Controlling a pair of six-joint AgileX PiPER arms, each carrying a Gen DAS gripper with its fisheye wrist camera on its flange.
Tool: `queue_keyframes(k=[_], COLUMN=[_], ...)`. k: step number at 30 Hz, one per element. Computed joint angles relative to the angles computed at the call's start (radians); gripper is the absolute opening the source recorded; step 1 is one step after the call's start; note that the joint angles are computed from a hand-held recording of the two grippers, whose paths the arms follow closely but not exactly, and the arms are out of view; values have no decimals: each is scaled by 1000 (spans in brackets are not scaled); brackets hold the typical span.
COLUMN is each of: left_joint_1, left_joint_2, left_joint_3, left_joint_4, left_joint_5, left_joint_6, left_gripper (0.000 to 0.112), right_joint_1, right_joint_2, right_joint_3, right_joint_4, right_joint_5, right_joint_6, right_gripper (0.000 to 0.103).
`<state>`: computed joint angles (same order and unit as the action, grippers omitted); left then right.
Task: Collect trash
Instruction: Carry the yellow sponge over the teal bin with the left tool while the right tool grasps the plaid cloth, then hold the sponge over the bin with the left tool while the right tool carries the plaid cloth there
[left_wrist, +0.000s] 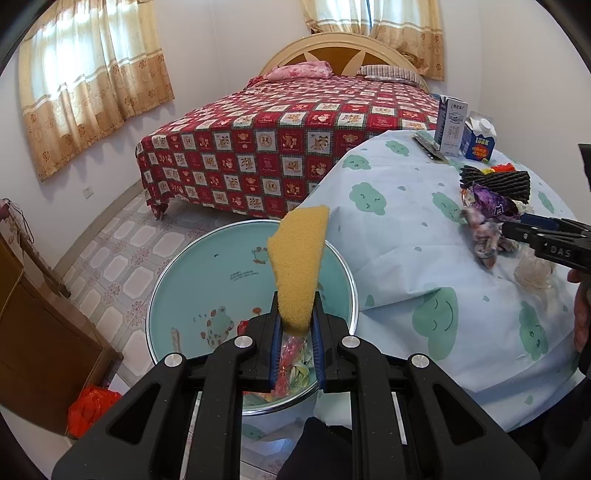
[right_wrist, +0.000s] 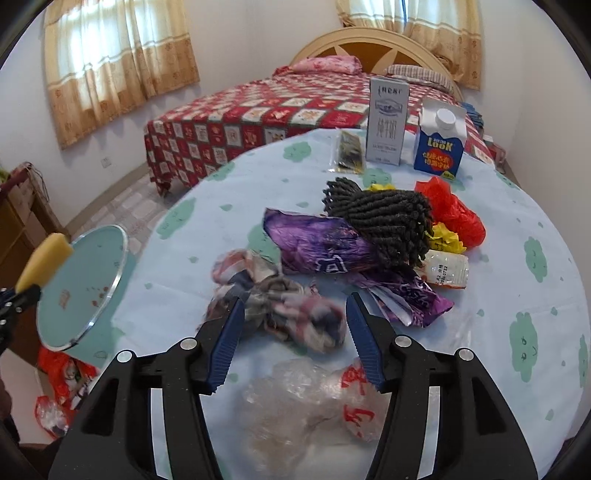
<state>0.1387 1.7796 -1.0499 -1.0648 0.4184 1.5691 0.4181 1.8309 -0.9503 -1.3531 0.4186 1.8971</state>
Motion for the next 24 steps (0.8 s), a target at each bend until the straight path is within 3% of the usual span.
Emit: queue_keyframes(k=[2, 4, 5, 6, 7, 10, 14, 19, 24], left_joint_1=[5, 3, 2, 4, 6, 9, 26, 47, 66], left_joint_2=[6, 13, 18, 20, 22, 24, 8, -1, 8], left_joint_3=[-5, -14, -20, -21, -23, -31, -32, -38, -58], left_joint_4=[5, 23, 26, 27, 27, 26, -1, -18, -14], left_joint_5=[1, -2, -3, -4, -2, 0, 13, 17, 9], left_joint_6=[-4, -26, -31, -32, -32, -35, -11, -5, -27], left_gripper=[14, 14, 14, 14, 14, 14, 14, 14, 14], right_joint_1=[-20, -65, -78, -79, -76, -65, -22, 19, 37], right_joint_2=[27, 58, 59, 59, 60, 31, -26, -74, -57], right_joint_3=[-26, -52, -51, -48, -49, -11, 28, 17, -45], right_joint_4=[45, 162, 186, 171, 169, 50, -84, -117, -42], right_joint_5=[-12, -83, -105, -109, -101, -118, -80, -38, -24], right_joint_6=[-60, -191, -218, -206, -208, -77, 70, 95, 0], right_gripper=[56, 49, 38, 18, 15, 12, 11, 11, 11])
